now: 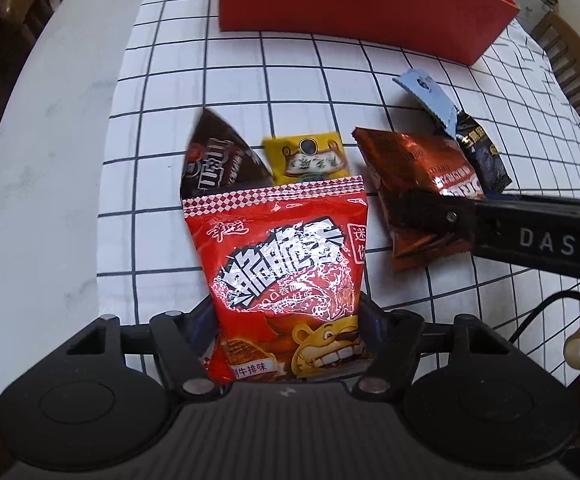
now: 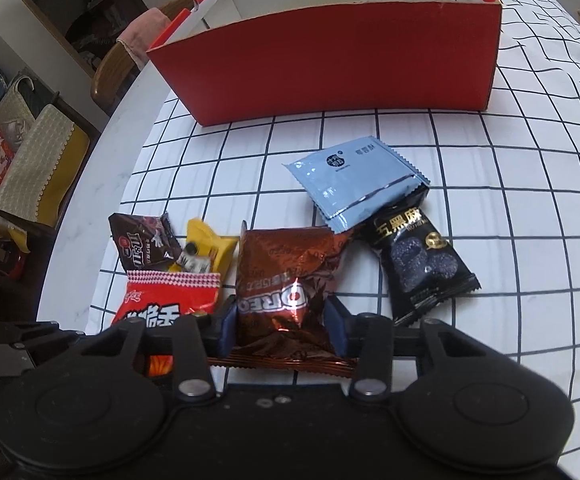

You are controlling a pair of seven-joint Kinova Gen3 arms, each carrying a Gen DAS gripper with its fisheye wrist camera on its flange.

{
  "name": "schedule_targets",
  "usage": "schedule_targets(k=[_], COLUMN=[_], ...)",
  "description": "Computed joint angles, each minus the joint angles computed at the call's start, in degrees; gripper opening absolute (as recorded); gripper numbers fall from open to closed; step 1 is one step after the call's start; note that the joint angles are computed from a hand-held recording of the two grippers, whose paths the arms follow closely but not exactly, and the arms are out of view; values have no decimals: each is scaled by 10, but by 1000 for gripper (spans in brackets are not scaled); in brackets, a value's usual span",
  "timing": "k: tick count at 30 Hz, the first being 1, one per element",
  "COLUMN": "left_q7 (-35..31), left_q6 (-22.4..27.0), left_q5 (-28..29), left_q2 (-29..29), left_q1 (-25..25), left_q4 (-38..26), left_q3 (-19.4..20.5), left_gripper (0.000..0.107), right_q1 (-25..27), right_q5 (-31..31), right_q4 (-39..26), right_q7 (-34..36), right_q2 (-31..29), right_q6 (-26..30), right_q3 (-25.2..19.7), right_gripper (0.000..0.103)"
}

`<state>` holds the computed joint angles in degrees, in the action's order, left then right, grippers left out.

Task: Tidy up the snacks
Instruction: 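Grasp the red chip bag with the left tool while the right tool grasps the brown Oreo bag, then carry the red chip bag and brown Oreo bag over the red box with both tools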

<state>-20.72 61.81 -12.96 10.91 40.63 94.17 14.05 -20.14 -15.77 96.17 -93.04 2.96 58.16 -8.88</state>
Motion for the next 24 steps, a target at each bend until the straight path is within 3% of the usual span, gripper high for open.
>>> schedule_targets(k=[12, 24], left_q7=[45, 62], left_q6=[10, 58], left_q5=[-29, -85], left_q2=[-36, -38], left_q1=[7, 19], left_q4=[9, -35], left_q3=[12, 23], left_gripper=[69, 69], right_q1=[15, 26], right_q5=[-49, -60], right_q4=[3, -15], right_q7=[35, 54], right_q2=[-32, -57], right_q6=[16, 22], right_q3=[10, 20], right_gripper=[38, 38])
